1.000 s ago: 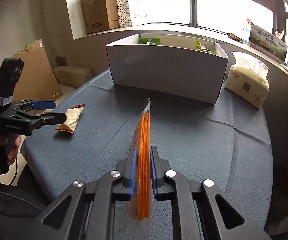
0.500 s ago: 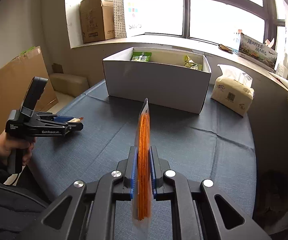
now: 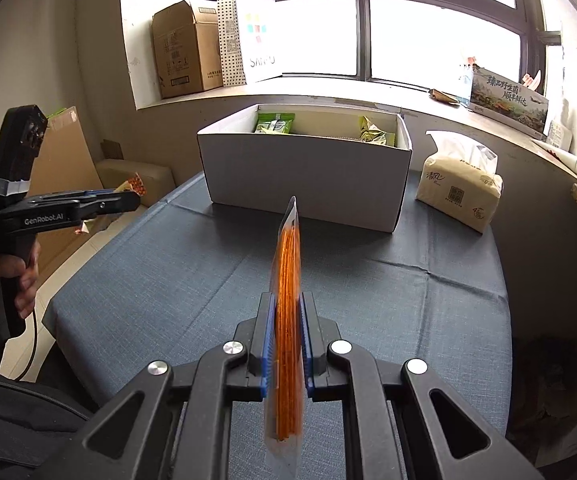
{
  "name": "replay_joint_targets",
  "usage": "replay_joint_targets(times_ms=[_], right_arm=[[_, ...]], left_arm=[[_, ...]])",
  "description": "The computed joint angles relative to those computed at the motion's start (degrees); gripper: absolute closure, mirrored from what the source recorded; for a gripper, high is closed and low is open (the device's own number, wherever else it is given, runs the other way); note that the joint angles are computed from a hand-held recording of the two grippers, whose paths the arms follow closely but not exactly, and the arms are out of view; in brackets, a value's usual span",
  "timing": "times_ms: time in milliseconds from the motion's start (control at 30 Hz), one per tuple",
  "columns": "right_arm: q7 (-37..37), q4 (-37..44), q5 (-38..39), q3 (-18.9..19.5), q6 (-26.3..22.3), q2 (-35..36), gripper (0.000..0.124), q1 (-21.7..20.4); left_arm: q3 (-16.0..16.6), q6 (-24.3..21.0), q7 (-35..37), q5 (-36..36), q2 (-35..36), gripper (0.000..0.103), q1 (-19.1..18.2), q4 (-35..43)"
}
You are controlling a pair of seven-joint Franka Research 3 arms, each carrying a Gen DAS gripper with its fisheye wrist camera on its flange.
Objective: Organize snacks
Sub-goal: 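Lower both snacks into the white box and open both grippers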
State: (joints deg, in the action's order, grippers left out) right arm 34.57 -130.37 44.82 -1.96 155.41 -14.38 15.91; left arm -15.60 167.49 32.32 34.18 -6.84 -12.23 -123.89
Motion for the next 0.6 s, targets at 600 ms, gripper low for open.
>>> replay_joint_targets(times_ms=[600], right_arm=[[14.8, 47.3, -1.7, 3.0, -6.5, 29.5, 0.112, -5.4]], left_arm=[[4.8, -14.4, 21.5, -10.6, 32.0, 0.062, -3.1, 52.3]])
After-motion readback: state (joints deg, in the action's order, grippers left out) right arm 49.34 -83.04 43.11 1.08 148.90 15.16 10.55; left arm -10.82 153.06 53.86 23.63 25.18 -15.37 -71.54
